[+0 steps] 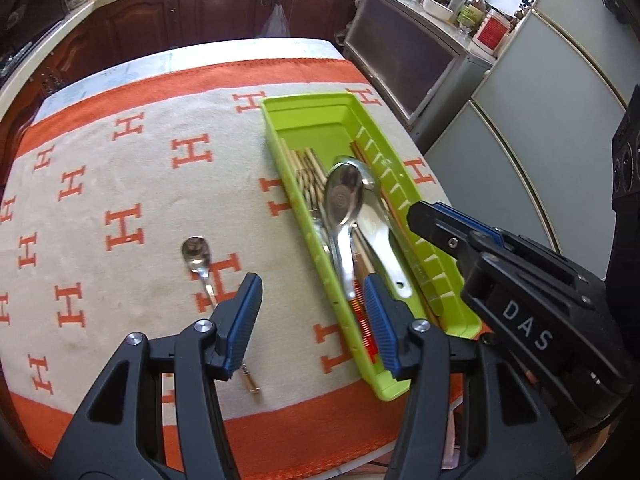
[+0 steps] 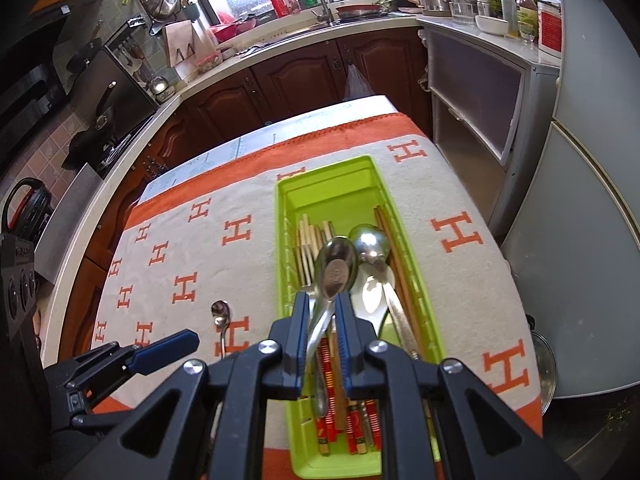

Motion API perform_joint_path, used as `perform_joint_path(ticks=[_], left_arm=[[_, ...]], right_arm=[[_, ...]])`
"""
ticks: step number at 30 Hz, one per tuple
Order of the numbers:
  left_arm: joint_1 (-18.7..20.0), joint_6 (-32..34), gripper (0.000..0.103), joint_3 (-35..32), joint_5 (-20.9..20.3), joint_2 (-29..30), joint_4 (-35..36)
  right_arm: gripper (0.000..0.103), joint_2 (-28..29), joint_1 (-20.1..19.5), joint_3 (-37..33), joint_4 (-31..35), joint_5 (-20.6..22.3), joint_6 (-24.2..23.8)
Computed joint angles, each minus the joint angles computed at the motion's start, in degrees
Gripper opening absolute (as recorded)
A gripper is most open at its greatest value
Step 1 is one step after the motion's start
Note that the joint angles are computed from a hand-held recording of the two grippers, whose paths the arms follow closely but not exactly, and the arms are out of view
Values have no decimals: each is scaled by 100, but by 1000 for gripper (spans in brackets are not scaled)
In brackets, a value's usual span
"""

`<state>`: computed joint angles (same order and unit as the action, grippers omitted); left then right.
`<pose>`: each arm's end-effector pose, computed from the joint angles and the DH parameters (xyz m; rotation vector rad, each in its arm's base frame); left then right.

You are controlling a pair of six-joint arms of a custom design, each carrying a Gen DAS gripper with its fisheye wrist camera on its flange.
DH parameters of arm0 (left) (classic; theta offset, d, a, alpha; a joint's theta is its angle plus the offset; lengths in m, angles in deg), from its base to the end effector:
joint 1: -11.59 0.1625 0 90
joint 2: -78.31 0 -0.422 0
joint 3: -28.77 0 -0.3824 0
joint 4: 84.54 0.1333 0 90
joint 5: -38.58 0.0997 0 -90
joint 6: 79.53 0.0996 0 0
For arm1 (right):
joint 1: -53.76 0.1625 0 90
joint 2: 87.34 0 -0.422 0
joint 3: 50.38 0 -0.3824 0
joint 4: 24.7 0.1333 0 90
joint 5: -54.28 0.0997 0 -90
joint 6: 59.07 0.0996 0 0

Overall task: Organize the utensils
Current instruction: 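Move the right tool to the gold-handled teaspoon and grasp it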

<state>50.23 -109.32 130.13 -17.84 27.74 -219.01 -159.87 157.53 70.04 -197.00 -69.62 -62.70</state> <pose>-0.3508 -0.5216 0.0987 0.5287 2.5441 -0.4009 0.1974 -0.4789 0.2695 0.1441 -2.4917 0.8333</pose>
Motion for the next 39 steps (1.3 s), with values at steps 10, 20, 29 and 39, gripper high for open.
perform_joint_path(ticks=[10, 20, 29, 39], left_arm=[[77, -384, 50, 506, 747, -659, 176], [189, -766, 50, 919, 1382, -1131, 510], [360, -975, 50, 1055, 1486, -1306, 764], [624, -1081, 50, 1160, 1474, -1458, 814]], right_arm=[[13, 284, 256, -85, 217, 84, 63], [13, 609, 383, -253, 515, 132, 134], [22, 871, 432, -401, 780, 144, 135], [22, 1086, 307, -572, 1194, 170, 268]])
